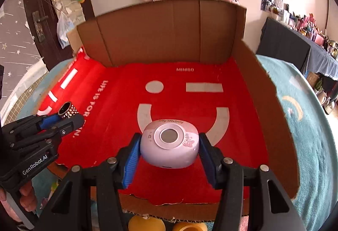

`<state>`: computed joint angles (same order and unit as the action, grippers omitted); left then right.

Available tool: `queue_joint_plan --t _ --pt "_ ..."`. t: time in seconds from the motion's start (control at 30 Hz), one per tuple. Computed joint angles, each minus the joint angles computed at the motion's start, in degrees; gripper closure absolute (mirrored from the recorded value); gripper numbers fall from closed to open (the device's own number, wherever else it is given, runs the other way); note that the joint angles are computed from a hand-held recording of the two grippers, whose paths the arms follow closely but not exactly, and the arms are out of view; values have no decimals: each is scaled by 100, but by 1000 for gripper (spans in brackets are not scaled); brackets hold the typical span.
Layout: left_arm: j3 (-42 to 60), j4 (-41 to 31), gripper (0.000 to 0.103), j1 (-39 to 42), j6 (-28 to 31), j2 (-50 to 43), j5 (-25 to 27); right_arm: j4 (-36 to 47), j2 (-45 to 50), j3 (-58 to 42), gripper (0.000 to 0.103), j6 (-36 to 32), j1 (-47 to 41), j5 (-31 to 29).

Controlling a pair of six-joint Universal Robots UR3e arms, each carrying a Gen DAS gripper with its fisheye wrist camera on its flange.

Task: Organize rigid objects
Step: 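Carry the cylinder and speaker into the red box and lower them onto its floor, then open both tools to release the cylinder and speaker in the box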

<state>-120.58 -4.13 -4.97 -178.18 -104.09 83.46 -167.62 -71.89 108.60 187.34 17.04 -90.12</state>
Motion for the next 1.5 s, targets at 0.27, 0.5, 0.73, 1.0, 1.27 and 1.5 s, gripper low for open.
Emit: queue_joint_plan --t 0.27,0.5,0.73,1.0,1.27,1.5 --pt "308 -413 79 -11 45 -284 5 321 309 -273 47 65 -84 -88" --pt "483 -547 79 -119 27 -386 162 592 460 -508 47 71 -20 -289" --pt "473 -556 79 -102 2 -382 103 769 531 -661 47 50 31 -438" --pt "414 -580 79 -19 47 -324 11 762 521 -647 47 43 -4 -403" --pt "389 -584 78 -18 109 -296 8 758 527 -656 43 66 -35 -323" --pt "360 -485 28 -125 51 -258 250 755 519 -645 42 68 -38 -297"
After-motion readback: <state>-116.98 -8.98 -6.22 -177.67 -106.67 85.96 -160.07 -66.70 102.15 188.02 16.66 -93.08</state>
